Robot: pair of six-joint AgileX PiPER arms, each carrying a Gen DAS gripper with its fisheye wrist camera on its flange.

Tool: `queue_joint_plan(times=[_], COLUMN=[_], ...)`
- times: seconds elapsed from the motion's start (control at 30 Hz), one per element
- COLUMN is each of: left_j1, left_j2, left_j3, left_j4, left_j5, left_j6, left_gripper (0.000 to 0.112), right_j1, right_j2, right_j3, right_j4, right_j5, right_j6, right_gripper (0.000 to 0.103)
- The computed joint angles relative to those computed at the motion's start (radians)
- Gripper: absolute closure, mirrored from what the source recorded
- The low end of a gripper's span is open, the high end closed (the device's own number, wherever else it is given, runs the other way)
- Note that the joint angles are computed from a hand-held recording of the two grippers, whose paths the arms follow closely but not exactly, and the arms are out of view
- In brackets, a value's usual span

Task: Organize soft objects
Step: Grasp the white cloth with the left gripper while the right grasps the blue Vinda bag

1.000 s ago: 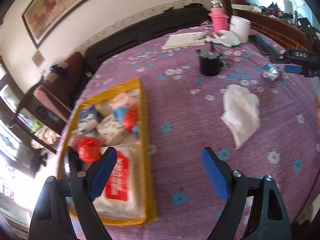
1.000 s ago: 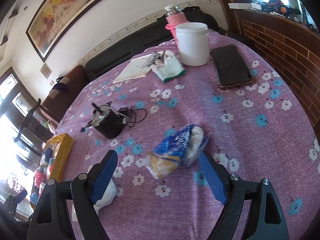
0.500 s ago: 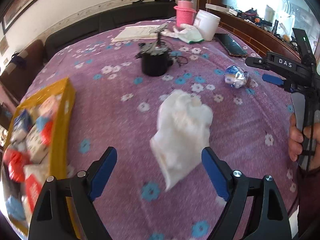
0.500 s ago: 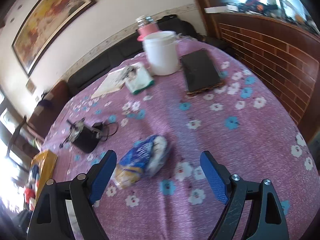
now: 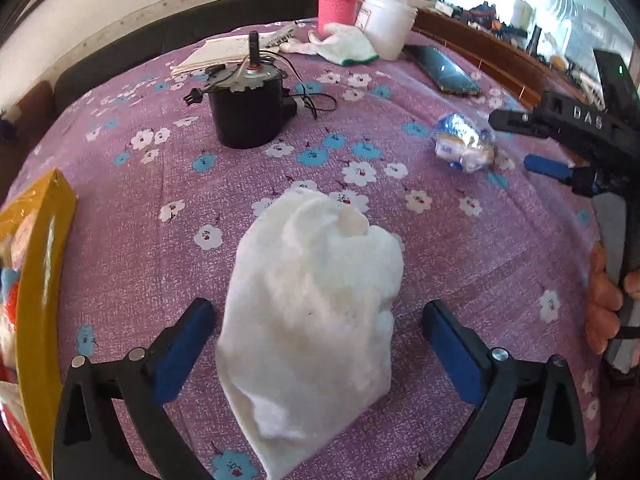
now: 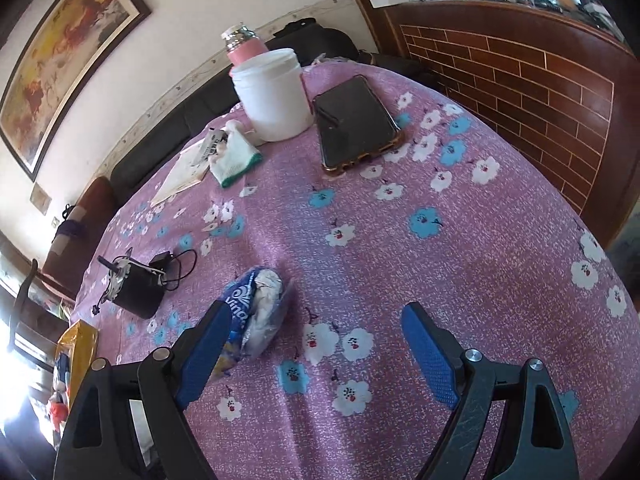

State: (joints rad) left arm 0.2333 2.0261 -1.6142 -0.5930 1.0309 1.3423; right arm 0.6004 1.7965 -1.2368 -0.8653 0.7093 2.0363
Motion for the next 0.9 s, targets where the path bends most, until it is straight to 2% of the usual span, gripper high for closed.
queue_joint_plan(times=[0.3,0.47,0.53,0.63,0.67,0.73,0.9], left_j1=[0.0,-0.001,0.0,0.0,0.0,0.0,0.0], left_j2=[0.01,0.01,0.01,0.009,0.009,0.009,0.011], left_j3=[-0.011,-0.012,-0.012,-0.012,-0.013,-0.011,-0.015], left_j4=[-0.007,-0.008,-0.008,-0.008,-0.008,-0.009,-0.009], left_j5=[0.005,0.006,0.007,0.008,0.008,0.007,0.009], left_j6=[0.001,0.0,-0.001,-0.001,-0.001,0.0,-0.001], left_gripper=[0.01,0.01,0.01,0.01,0.01,0.01,0.01], right_j1=[0.011,0.079,0.072,0.003,-0.017,-0.038,-0.038], right_j2=[0.023,-0.001,0.011,0.052,0.082,0.144,0.28], right_j3=[-0.044,-0.076,-0.125,-0.175,-0.211,-0.286,-0.54], right_j4=[0.024,-0.069,-0.019,0.197,0.293,0.387,0.42], right_j5=[0.054,0.137,0.09,-0.081,-0.087,-0.042,0.172], right_j6=[-0.039,0.025,-0.072,-0.278,-0.364,-0.456,-0.607], right_gripper=[0.012,0.012,0.012,0.012,0.012,0.012,0.012])
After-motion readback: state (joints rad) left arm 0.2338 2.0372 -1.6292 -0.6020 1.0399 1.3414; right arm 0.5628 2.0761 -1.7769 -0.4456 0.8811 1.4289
